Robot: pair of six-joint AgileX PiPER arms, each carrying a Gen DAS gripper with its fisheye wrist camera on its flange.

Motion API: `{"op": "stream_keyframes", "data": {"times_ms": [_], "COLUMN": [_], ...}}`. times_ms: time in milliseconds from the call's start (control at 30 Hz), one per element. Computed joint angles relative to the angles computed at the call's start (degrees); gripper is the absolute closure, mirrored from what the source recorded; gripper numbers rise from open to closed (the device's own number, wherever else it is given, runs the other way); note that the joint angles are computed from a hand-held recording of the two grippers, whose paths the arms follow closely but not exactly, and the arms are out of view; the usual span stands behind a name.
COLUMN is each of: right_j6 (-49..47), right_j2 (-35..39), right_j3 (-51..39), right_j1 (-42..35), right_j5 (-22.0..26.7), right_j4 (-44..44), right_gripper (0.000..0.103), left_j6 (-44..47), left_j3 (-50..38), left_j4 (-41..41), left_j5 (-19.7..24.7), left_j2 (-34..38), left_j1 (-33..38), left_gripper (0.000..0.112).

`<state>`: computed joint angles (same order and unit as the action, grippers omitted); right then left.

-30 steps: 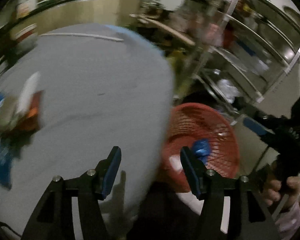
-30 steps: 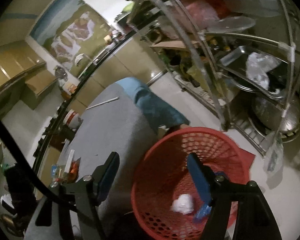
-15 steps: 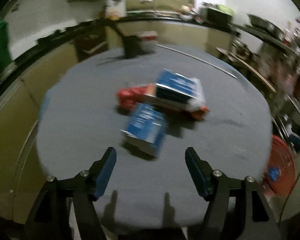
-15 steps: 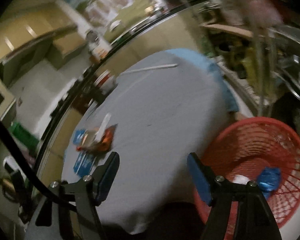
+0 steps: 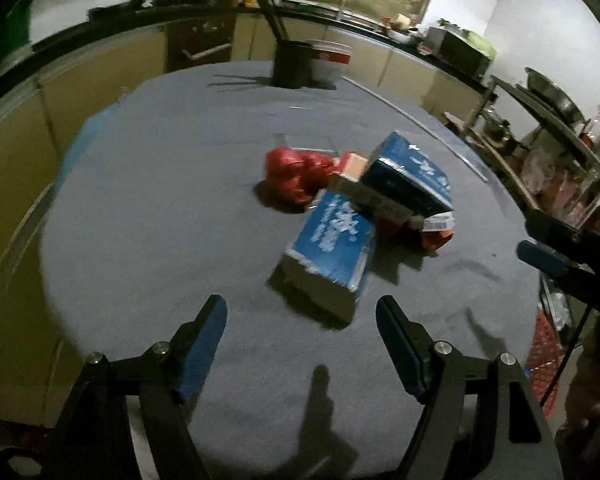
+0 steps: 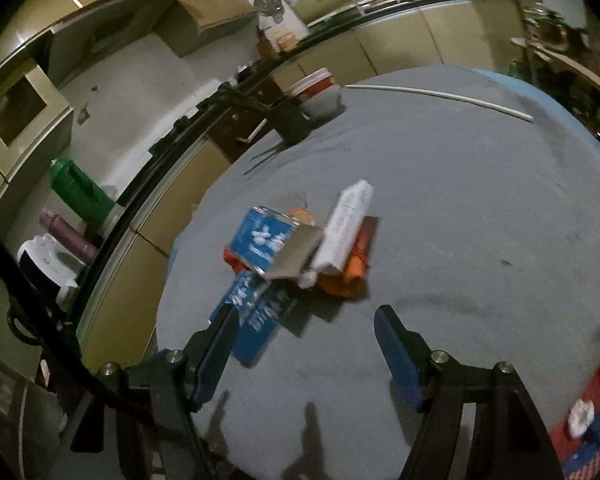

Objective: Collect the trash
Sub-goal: 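Grasp the blue Yunnan Baiyao box with the right tool while the left grasps the blue toothpaste box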

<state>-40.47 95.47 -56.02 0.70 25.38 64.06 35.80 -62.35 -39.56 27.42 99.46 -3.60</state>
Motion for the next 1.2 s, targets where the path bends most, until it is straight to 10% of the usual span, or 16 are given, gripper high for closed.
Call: {"op": "stream_keyframes", "data": {"times_ms": [533, 700, 1200], "right_j6": [2.4, 3.6, 17.1], "right_j2": [0.6, 4.6, 22.1], "right_j3": [-0.1, -8.0, -36.1], "right_j1": [-0.4, 1.3, 13.7], "right_j5": [-1.0, 0.2, 7.4], "right_j4": [-2.9, -8.7, -51.0], "right_gripper": [0.03, 0.029, 0.017], "left_j6": [0.8, 3.9, 0.6], "left_j3": [-17.6, -15.5, -6.1], "left_j4": [1.3, -2.7, -1.0], "left_j5": [7.6, 6.1, 4.6], "left_j2": [15.7, 15.5, 5.7], "left_j1": [-3.0, -2.5, 3.8], "left_gripper": [0.032, 0.053, 0.053]}}
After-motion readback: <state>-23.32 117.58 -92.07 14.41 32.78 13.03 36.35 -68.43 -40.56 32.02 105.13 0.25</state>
